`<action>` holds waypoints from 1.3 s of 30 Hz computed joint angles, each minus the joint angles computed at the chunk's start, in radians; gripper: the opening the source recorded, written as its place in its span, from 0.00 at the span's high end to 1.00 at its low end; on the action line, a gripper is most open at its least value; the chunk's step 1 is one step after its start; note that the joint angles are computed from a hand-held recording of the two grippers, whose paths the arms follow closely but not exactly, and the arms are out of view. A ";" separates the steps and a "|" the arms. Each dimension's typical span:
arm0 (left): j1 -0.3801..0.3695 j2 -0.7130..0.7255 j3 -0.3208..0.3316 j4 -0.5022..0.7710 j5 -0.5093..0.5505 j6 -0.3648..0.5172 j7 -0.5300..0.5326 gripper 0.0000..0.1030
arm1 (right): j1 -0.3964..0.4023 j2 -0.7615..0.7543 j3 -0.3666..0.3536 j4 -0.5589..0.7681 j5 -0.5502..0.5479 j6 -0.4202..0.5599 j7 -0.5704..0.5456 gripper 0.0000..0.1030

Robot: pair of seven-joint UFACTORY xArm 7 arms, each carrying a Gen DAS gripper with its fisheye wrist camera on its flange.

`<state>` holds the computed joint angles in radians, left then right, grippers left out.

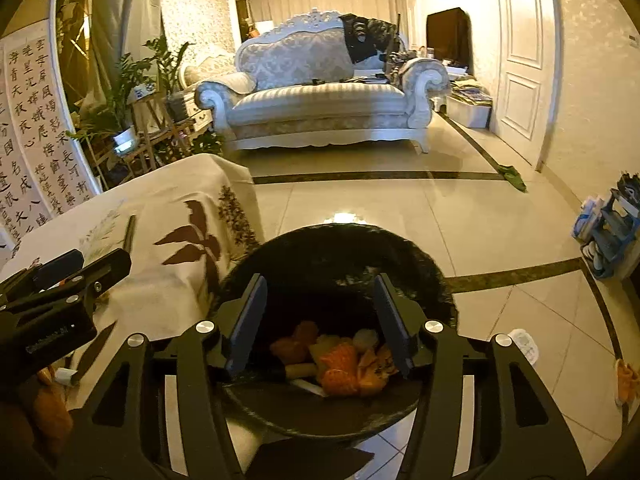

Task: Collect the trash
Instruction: 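Move both open grippers back over the table, then grasp the orange bottle with the left gripper while the right grasps the plaid cloth bundle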

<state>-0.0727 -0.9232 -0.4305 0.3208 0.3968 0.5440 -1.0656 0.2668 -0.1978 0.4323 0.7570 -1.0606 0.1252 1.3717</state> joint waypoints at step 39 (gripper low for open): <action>0.178 -0.406 0.297 -0.289 -0.163 0.194 0.437 0.76 | 0.517 0.439 -0.148 0.424 0.382 0.112 -0.556 0.47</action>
